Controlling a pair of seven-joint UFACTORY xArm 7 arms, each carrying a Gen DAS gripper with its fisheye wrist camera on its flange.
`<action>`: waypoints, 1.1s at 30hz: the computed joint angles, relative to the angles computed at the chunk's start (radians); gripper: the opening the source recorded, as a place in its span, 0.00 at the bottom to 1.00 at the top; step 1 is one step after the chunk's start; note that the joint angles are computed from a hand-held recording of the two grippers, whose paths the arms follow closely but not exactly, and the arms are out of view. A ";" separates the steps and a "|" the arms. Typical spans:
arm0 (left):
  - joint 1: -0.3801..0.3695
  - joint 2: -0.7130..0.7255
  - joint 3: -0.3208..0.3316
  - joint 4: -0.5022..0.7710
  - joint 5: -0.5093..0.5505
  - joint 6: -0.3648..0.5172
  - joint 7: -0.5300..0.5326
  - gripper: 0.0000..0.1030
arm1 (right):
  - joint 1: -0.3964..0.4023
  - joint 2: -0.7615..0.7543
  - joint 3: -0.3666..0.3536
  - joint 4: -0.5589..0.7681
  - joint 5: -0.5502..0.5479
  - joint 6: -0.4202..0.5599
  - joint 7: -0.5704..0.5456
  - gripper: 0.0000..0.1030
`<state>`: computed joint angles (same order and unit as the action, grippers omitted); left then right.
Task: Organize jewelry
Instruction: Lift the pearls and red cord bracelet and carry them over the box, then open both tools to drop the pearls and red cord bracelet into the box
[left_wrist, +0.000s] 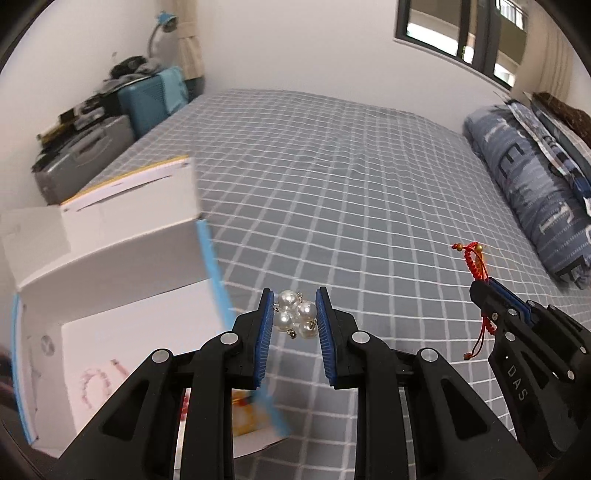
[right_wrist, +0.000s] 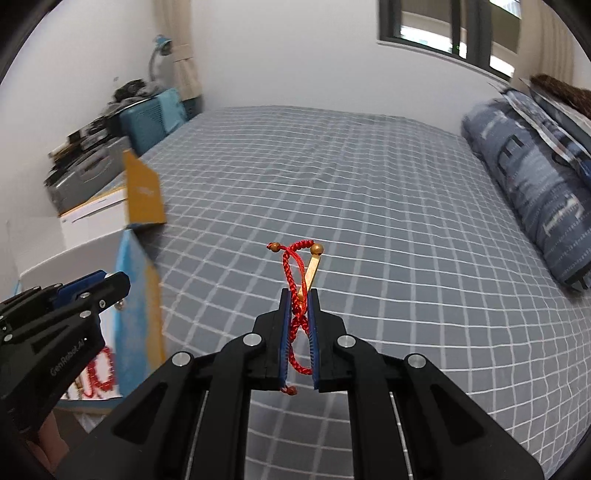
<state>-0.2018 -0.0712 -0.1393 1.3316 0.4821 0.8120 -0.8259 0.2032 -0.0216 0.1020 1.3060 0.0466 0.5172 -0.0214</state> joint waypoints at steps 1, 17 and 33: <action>0.006 -0.034 0.007 -0.035 -0.002 -0.008 -0.001 0.22 | 0.009 -0.005 0.009 -0.005 0.005 -0.003 -0.003 0.08; 0.249 -0.443 0.035 -0.435 -0.054 -0.006 0.033 0.22 | 0.203 0.054 0.119 0.021 -0.042 -0.060 0.005 0.08; 0.360 -0.492 0.091 -0.579 -0.176 -0.001 0.150 0.22 | 0.312 0.259 0.106 0.175 -0.134 0.090 0.109 0.08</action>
